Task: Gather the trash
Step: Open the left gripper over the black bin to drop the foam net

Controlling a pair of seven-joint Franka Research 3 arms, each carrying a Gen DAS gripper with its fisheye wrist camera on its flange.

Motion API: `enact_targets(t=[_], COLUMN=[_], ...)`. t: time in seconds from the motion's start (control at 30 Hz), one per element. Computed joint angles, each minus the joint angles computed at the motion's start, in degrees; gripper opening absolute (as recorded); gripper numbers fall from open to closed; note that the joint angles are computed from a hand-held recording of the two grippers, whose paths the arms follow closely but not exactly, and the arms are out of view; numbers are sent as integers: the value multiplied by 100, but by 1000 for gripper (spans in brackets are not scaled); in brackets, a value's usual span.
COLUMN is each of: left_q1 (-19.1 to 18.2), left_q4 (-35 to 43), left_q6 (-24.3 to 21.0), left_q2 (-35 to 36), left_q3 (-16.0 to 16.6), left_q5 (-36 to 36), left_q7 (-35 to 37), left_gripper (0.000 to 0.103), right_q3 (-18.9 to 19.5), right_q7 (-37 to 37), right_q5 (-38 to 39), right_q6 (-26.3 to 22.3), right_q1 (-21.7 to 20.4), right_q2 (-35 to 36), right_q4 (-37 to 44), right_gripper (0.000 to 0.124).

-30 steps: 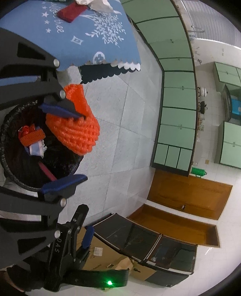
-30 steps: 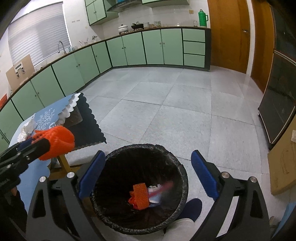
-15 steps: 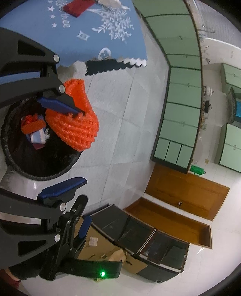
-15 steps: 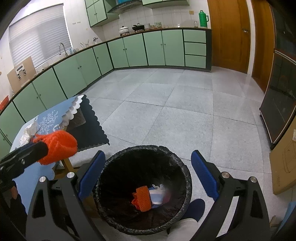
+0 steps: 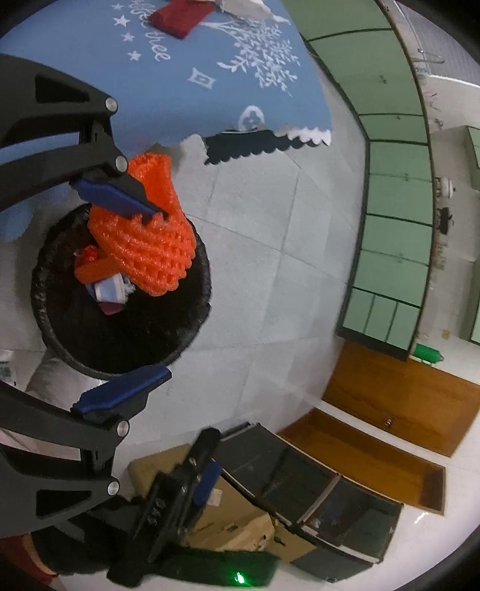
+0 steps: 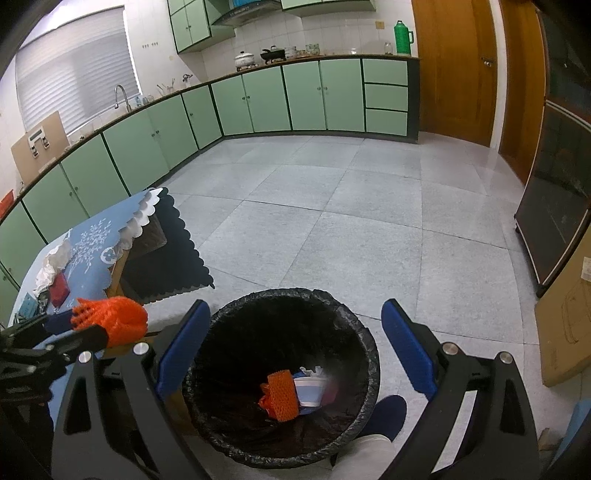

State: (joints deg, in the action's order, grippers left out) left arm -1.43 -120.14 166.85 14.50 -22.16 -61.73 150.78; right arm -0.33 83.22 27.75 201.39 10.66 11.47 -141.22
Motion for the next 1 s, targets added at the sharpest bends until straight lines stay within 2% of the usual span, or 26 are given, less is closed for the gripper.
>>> enact_targets(t=[0.23, 0.33, 0.4, 0.53, 0.7, 1.0], left_q1=[-71, -229, -117, 166, 336, 291], left_q4=[-94, -131, -128, -266, -455, -787], left_q6=[-18, -185, -376, -548, -687, -669], left_q2=[-60, -58, -52, -188, -352, -663], left_q3=[72, 330, 333, 244, 313, 726], left_q5=[710, 1679, 1970, 1816, 1317, 532], left_q7=[-331, -1120, -1341, -1128, -722, -47], left_gripper=[76, 76, 76, 76, 76, 76], right_q3=[32, 27, 38, 45, 61, 9], right_q7=[43, 29, 42, 20, -37, -292], right_q5=[-49, -39, -47, -45, -15, 195], right_q6=[50, 57, 46, 31, -6, -128], right_q1=[-4, 24, 26, 65, 162, 476], right_q2=[13, 14, 10, 24, 69, 150], right_q4=[6, 18, 30, 71, 166, 381], right_gripper=[91, 91, 91, 91, 91, 91])
